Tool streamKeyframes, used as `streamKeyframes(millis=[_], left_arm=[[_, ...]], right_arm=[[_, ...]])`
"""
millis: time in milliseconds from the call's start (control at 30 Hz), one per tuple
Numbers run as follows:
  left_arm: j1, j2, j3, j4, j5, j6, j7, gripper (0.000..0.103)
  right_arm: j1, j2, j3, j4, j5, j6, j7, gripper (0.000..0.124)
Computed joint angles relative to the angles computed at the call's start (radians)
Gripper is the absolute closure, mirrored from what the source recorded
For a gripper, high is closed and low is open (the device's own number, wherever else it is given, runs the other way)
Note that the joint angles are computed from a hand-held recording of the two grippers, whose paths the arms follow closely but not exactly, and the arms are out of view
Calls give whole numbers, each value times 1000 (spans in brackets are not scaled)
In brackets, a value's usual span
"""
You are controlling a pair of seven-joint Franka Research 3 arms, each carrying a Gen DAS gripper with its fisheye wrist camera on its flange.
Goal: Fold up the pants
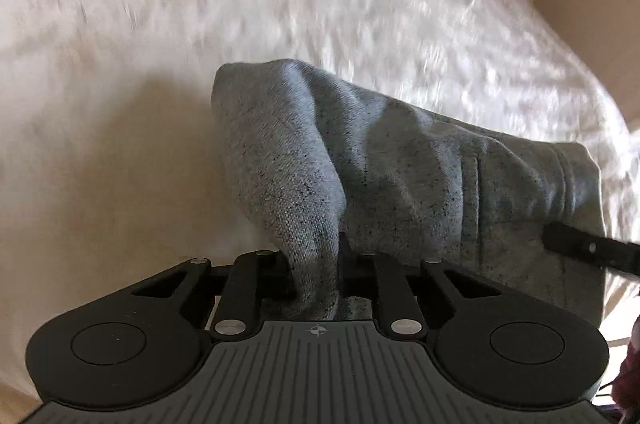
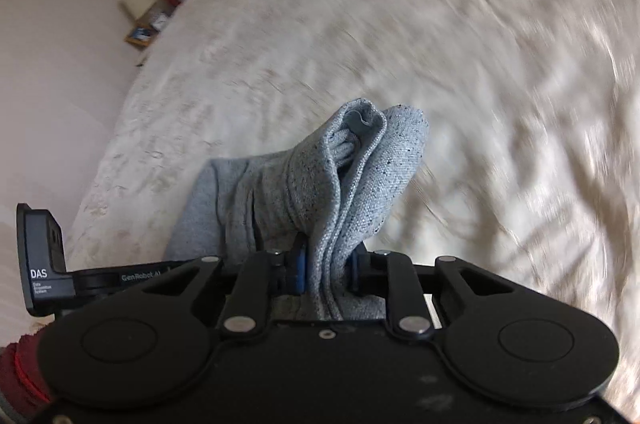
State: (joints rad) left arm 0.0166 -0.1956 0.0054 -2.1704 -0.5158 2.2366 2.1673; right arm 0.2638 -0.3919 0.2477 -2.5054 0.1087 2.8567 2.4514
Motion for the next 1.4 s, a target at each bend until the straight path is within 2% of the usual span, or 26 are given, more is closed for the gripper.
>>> streamKeyframes(millis=[133, 333, 400, 433, 467, 533, 567, 600, 733, 767, 833, 933, 1000, 1267, 1400], left_arm=[[-7, 58, -5, 100, -20, 49, 39, 86], [6, 212, -60, 276, -2, 134, 17, 86], [10, 272, -83, 316, 51, 175, -21, 79], [13, 292, -89, 324, 106, 185, -54, 77], [15, 315, -92, 333, 168, 194, -102, 78], [25, 342, -98, 334, 252, 206, -167, 78], [34, 345, -104, 329, 263, 207, -172, 78], [44, 341, -111, 318, 261, 204, -167, 78], [71, 302, -129, 274, 201, 191, -68, 78], [68, 303, -131, 270, 202, 193, -57, 78], [64, 310, -129, 270, 216, 175, -57, 78], [57, 333, -125, 275, 263, 162, -109, 78], [54, 346, -128, 282, 290, 158, -125, 77], [57, 357, -138, 300, 317, 148, -155, 77], [56, 352, -137, 308, 322, 133, -177, 78]], right_arm=[[-6, 68, -30, 97, -13, 34, -60, 103], [-1, 293, -105, 315, 14, 86, -185, 102], [-3, 358, -120, 374, -7, 97, -160, 96], [-10, 391, -129, 400, -78, 95, -95, 90], [-9, 410, -147, 418, -177, 70, -20, 84], [17, 476, -183, 515, -383, -110, 139, 84], [42, 505, -205, 556, -437, -198, 181, 84], [47, 514, -208, 567, -451, -229, 191, 84], [80, 515, -219, 549, -499, -160, 190, 94], [87, 521, -214, 557, -498, -157, 160, 104], [98, 530, -201, 563, -459, -161, 103, 113], [124, 567, -202, 599, -427, -237, 63, 113], [136, 590, -208, 614, -408, -285, 68, 117], [175, 651, -238, 705, -412, -365, 81, 117], [183, 632, -238, 708, -414, -377, 95, 111]])
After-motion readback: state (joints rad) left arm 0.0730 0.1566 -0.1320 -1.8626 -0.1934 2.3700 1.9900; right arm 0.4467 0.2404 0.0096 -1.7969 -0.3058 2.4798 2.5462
